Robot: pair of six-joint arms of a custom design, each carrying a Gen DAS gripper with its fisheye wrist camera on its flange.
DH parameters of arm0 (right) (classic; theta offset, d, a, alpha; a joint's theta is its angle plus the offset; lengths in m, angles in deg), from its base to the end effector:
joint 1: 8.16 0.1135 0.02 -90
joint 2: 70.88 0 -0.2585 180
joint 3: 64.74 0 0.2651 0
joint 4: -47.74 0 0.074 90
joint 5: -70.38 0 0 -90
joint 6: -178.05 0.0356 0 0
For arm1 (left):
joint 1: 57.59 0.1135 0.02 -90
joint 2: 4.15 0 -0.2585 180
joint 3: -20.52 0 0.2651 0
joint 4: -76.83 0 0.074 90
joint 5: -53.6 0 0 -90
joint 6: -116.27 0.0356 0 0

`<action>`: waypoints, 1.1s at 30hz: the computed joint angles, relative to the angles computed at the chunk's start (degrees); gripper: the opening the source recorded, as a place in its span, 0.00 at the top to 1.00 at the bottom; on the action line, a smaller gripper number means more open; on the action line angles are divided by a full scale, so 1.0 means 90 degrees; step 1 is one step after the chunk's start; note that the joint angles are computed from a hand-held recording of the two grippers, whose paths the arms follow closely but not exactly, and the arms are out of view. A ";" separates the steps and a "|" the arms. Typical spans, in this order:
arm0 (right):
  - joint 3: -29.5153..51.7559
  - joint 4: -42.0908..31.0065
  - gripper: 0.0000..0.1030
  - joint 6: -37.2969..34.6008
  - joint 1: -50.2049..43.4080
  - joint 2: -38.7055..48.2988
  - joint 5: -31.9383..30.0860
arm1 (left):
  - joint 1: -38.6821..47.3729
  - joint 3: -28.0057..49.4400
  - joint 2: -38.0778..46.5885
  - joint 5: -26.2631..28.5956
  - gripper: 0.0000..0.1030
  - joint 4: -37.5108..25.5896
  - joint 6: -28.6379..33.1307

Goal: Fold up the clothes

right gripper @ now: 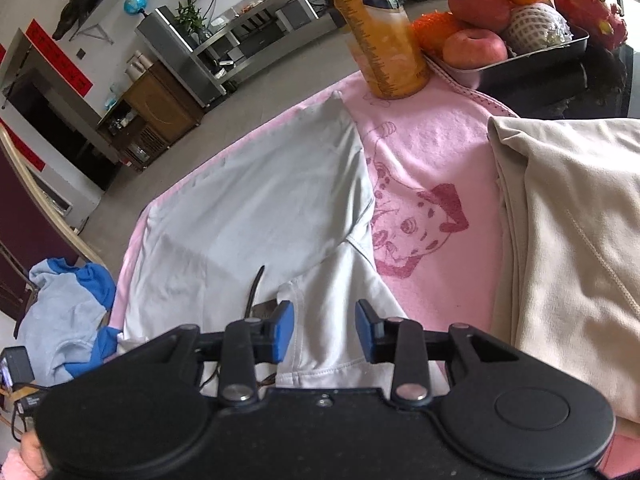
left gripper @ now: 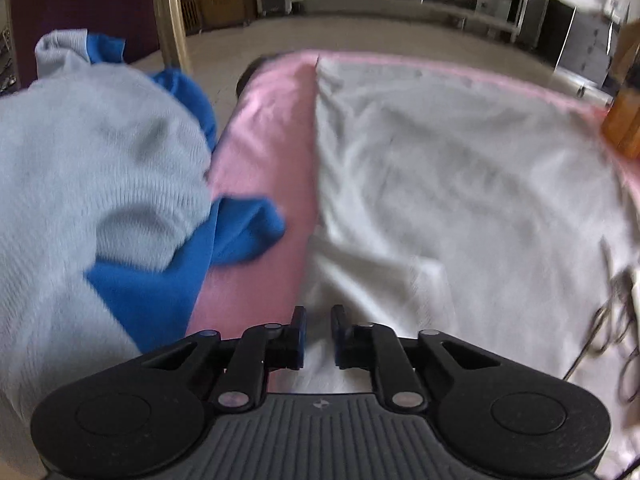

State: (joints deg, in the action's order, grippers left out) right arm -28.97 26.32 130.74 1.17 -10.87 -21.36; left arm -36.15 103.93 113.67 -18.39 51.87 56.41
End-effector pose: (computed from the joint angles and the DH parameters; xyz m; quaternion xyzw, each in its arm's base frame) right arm 0.2062 0.0350 0.1502 0.2603 0.8886 0.1781 0.3329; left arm 0.3897 0.1412 0.0995 0.1135 0.9467 -0.0224 0.3006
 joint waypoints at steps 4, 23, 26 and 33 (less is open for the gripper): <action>0.0008 0.0084 0.67 0.0072 -0.0021 0.0073 -0.0029 | -0.0280 0.0719 0.0532 -0.0314 0.88 -0.0301 -0.0096; 0.0307 0.0010 0.67 -0.0087 -0.0343 0.1083 -0.0556 | 0.0355 -0.0222 -0.0393 0.0266 0.94 -0.0721 0.0418; 0.0388 -0.0011 0.67 -0.0121 -0.0411 0.1492 -0.0758 | 0.0547 -0.0287 -0.0259 0.0001 0.95 -0.0886 0.0453; 0.0204 -0.0654 0.70 -0.0318 -0.0264 0.1204 -0.0486 | 0.1179 -0.0826 -0.0685 -0.0129 0.92 -0.1162 0.0951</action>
